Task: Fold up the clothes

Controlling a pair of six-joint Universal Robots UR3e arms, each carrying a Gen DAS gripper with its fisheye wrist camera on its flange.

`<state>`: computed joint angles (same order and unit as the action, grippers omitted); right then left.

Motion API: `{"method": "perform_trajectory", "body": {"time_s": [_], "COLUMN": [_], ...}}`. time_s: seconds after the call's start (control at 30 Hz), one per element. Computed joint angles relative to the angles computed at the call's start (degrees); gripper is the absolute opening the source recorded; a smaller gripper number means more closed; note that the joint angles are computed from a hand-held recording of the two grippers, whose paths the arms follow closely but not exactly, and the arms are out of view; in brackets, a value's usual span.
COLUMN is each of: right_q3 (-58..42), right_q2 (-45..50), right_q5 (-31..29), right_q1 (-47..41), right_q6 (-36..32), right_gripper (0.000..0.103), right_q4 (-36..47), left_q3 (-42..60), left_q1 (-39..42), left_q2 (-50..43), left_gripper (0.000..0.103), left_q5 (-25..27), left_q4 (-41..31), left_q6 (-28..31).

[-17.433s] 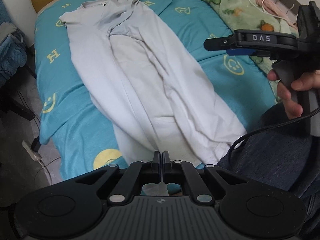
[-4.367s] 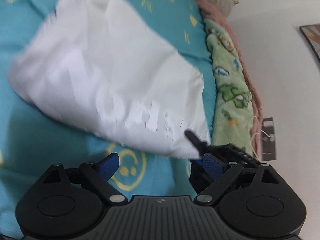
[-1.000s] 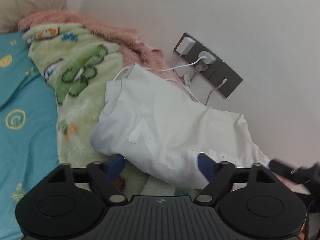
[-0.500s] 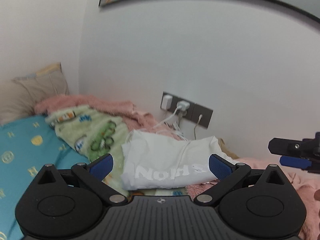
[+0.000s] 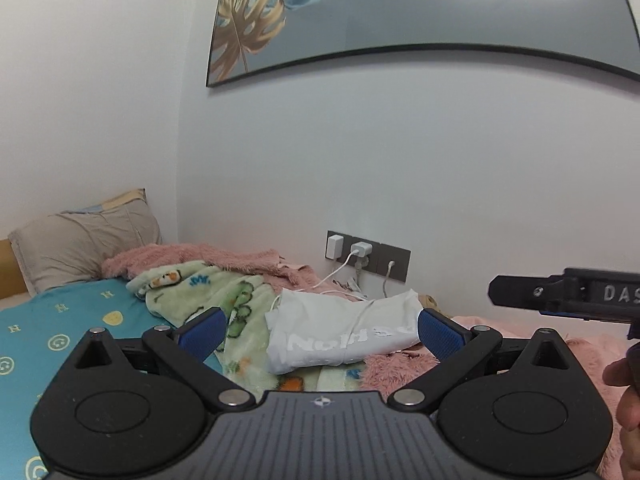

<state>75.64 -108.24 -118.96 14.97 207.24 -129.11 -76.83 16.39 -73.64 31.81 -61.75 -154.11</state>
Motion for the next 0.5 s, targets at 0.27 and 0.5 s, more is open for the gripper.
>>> {"method": "perform_trajectory", "body": {"time_s": [0.27, 0.5], "right_q3": [0.8, 1.2], "right_q2": [6.0, 9.8], "right_q5": [-16.0, -22.3], "right_q1": [14.7, 20.0], "right_q6": [-3.8, -4.5], "right_gripper": [0.086, 0.086], "right_q4": [-7.0, -10.1], "left_q3": [-7.6, -6.4], "left_q1": [12.9, 22.1], "left_q2": [11.2, 16.2], "left_gripper": [0.103, 0.103], "left_q5": [-10.4, -16.6], "left_q4": [-12.4, -33.6], "left_q6": [11.5, 28.9]}}
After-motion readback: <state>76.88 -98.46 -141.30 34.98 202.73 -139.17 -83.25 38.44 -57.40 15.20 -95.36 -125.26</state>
